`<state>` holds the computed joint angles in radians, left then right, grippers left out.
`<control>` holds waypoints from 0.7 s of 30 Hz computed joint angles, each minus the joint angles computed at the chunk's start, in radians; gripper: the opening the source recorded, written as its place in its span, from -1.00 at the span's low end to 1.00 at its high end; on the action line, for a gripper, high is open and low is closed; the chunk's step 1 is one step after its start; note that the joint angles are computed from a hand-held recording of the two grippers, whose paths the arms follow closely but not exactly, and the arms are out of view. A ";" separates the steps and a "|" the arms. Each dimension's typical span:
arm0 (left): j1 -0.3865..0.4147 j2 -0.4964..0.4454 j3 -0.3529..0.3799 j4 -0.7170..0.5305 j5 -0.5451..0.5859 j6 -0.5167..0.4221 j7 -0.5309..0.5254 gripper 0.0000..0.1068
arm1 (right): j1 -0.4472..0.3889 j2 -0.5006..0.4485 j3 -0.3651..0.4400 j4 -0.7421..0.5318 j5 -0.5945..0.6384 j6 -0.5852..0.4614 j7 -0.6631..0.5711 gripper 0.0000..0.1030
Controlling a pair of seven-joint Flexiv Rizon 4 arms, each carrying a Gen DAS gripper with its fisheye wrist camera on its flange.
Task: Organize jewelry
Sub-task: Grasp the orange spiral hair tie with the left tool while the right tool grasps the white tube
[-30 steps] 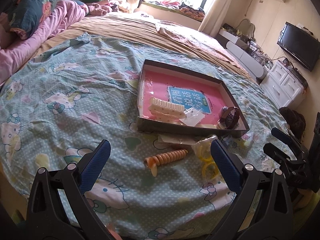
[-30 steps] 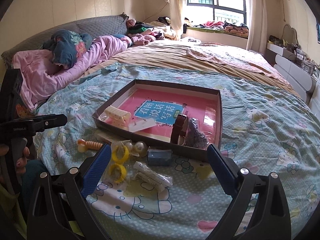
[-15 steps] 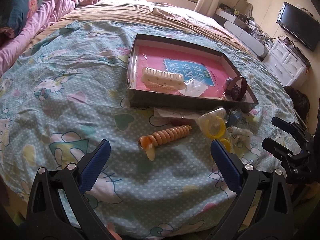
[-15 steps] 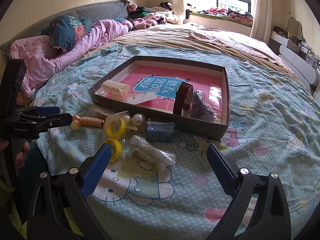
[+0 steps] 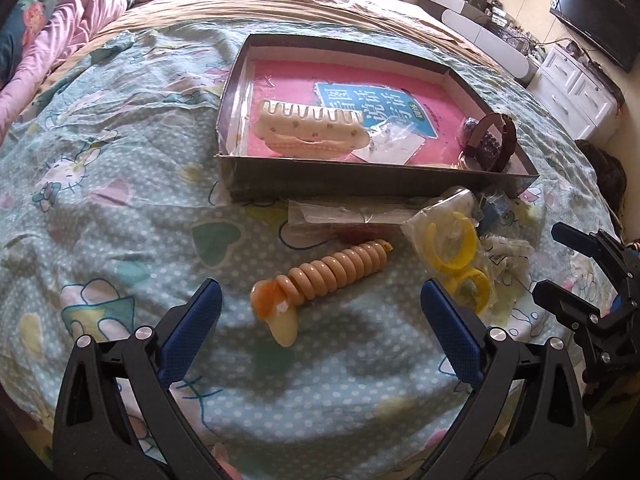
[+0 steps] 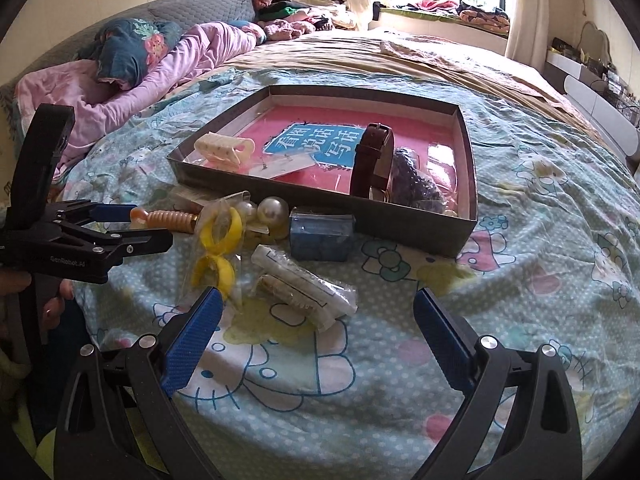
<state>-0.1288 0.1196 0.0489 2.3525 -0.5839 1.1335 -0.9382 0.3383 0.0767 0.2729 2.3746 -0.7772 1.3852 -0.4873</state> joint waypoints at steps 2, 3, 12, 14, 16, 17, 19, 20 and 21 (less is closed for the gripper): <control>0.001 -0.013 -0.007 -0.004 0.018 0.016 -0.011 0.68 | -0.002 -0.006 -0.002 -0.002 -0.008 0.000 0.004 0.85; 0.001 -0.021 -0.010 -0.008 0.022 0.021 -0.017 0.65 | -0.003 -0.009 -0.004 -0.003 -0.015 0.001 0.008 0.85; 0.007 -0.067 -0.027 -0.036 0.075 0.068 -0.050 0.22 | 0.003 -0.048 -0.024 -0.022 -0.040 -0.015 0.006 0.85; 0.005 -0.069 -0.028 -0.035 0.076 0.074 -0.045 0.18 | 0.009 -0.061 -0.028 -0.029 -0.030 -0.013 -0.009 0.85; 0.000 -0.066 -0.027 -0.029 0.052 0.080 -0.026 0.12 | 0.020 -0.076 -0.029 -0.038 -0.003 -0.011 -0.036 0.85; -0.003 -0.063 -0.026 -0.025 0.037 0.082 -0.015 0.11 | 0.025 -0.085 -0.031 -0.043 0.004 -0.009 -0.045 0.84; -0.008 -0.056 -0.023 -0.018 -0.003 0.079 0.006 0.08 | 0.037 -0.101 -0.036 -0.054 0.006 -0.020 -0.052 0.80; -0.011 -0.052 -0.021 -0.015 -0.019 0.077 0.015 0.08 | 0.041 -0.107 -0.038 -0.057 0.011 -0.016 -0.057 0.75; -0.012 -0.049 -0.020 -0.012 -0.031 0.075 0.022 0.07 | 0.046 -0.116 -0.041 -0.059 0.010 -0.013 -0.056 0.66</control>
